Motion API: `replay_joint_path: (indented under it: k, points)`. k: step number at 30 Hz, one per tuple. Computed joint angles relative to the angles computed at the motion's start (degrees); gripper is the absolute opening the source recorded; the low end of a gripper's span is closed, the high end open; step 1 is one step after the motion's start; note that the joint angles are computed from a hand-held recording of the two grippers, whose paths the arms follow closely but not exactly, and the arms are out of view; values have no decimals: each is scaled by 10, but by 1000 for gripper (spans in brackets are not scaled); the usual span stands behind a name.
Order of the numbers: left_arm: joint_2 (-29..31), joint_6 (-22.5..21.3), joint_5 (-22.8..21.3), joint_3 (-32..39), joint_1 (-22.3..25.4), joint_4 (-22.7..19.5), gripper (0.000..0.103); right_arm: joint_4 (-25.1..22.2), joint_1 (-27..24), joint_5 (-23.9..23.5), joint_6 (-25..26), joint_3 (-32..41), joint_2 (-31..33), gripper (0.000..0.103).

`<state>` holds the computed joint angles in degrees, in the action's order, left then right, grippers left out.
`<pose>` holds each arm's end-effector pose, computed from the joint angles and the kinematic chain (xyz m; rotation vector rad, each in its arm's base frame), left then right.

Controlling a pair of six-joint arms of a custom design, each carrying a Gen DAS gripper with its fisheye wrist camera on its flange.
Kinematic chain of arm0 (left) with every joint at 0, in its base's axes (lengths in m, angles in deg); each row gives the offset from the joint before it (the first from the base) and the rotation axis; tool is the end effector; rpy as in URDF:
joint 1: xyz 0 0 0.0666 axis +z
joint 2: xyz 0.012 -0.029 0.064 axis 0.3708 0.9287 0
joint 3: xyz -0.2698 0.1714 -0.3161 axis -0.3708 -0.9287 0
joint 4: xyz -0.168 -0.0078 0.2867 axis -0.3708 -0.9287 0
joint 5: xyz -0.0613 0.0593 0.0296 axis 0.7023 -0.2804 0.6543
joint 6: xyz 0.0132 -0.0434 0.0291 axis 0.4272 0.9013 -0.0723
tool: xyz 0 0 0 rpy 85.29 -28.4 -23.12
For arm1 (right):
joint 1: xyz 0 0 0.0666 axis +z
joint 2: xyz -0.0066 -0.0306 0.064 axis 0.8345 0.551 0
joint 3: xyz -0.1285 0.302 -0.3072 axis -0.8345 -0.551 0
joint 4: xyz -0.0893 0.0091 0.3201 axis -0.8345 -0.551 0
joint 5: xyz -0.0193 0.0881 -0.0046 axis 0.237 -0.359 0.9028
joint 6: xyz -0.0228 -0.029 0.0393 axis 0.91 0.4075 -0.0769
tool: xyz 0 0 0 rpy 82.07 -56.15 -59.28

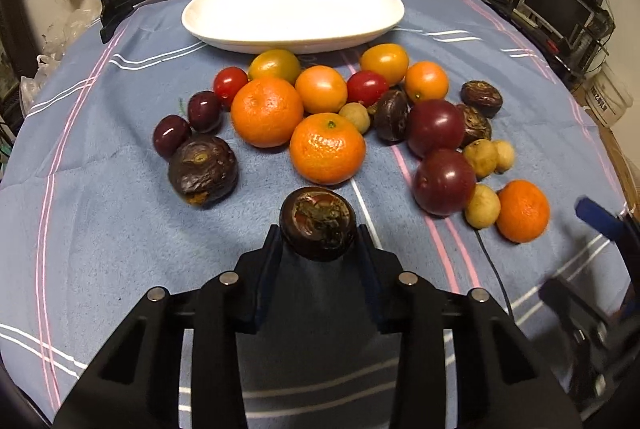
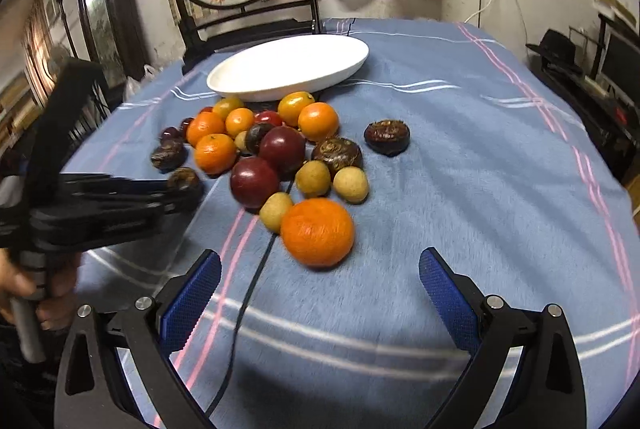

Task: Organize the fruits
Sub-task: 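Grasp a dark brown fruit with the left tool while the right tool grasps a mandarin, then carry both fruits to the white plate and open both tools to release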

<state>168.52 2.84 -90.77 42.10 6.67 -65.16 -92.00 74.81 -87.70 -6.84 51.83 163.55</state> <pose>0.6205 -0.1639 0.3604 -0.0434 2.6201 -0.0417 0.6008 0.2030 0.3682 -0.4838 2.3923 0.2998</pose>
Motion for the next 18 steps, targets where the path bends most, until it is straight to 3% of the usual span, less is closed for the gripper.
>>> replay_joint_path:
  k: [2,7,10,13,18]
  points:
    - [-9,-4,-3,-11,1,10,36,-33,3,9,15,32,18,96]
    - [-30,-17,0,-37,7,30,36,-101,6,25,38,100,57,62]
    - [-36,-27,1,-43,11,35,36,-127,3,-1,48,124,75,45]
    - [-38,-41,4,-41,16,31,36,-132,2,-9,54,130,73,43]
    - [-45,-68,11,-9,31,24,36,-83,-11,-85,33,121,42,43]
